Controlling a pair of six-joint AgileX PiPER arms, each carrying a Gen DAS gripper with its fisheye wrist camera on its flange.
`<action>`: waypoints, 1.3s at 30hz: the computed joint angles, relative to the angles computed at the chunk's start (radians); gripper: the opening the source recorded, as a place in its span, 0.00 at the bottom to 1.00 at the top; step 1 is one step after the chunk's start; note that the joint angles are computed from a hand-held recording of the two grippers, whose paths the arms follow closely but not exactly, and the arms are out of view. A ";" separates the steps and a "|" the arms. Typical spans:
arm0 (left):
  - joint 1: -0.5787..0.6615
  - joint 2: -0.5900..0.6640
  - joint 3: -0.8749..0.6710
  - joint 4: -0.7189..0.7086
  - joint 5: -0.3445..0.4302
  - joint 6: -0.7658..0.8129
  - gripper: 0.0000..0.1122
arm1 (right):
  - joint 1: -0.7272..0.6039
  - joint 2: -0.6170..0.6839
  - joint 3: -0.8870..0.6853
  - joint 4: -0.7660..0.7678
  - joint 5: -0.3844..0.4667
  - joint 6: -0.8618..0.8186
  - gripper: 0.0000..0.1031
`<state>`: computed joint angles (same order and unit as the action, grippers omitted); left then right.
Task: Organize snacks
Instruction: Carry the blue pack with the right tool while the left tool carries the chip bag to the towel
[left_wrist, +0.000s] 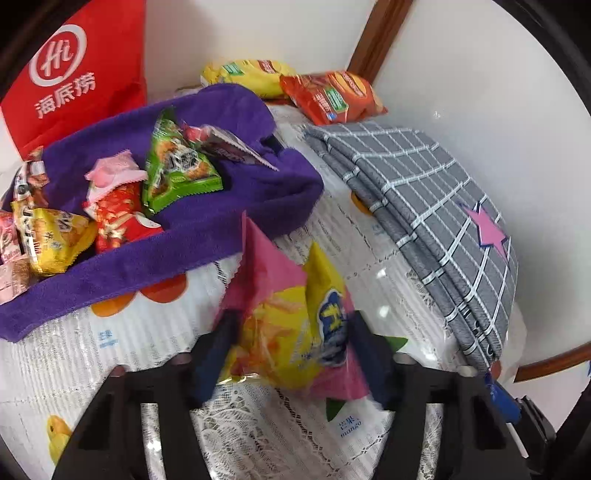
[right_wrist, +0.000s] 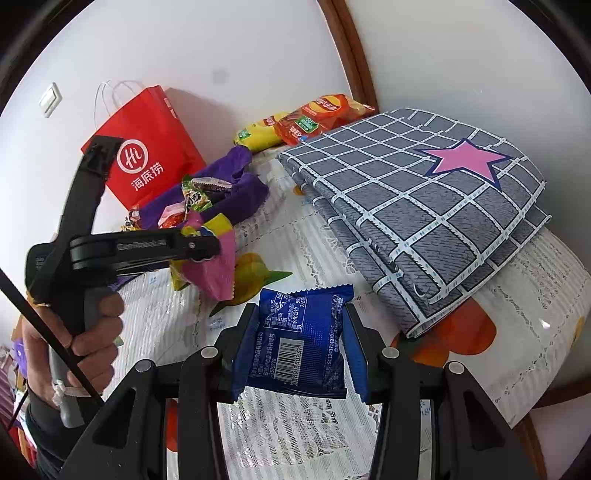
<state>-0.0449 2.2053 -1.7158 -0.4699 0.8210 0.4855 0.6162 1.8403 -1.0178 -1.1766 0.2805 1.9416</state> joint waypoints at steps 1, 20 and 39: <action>0.009 0.004 -0.014 -0.012 0.021 0.006 0.47 | 0.002 -0.001 -0.003 0.009 0.004 -0.008 0.43; 0.213 -0.139 0.071 -0.142 0.094 0.186 0.42 | 0.062 0.079 -0.339 0.411 0.196 -0.537 0.43; 0.383 -0.045 -0.287 -0.113 0.220 0.061 0.42 | -0.012 0.344 -1.001 0.895 0.393 -1.138 0.43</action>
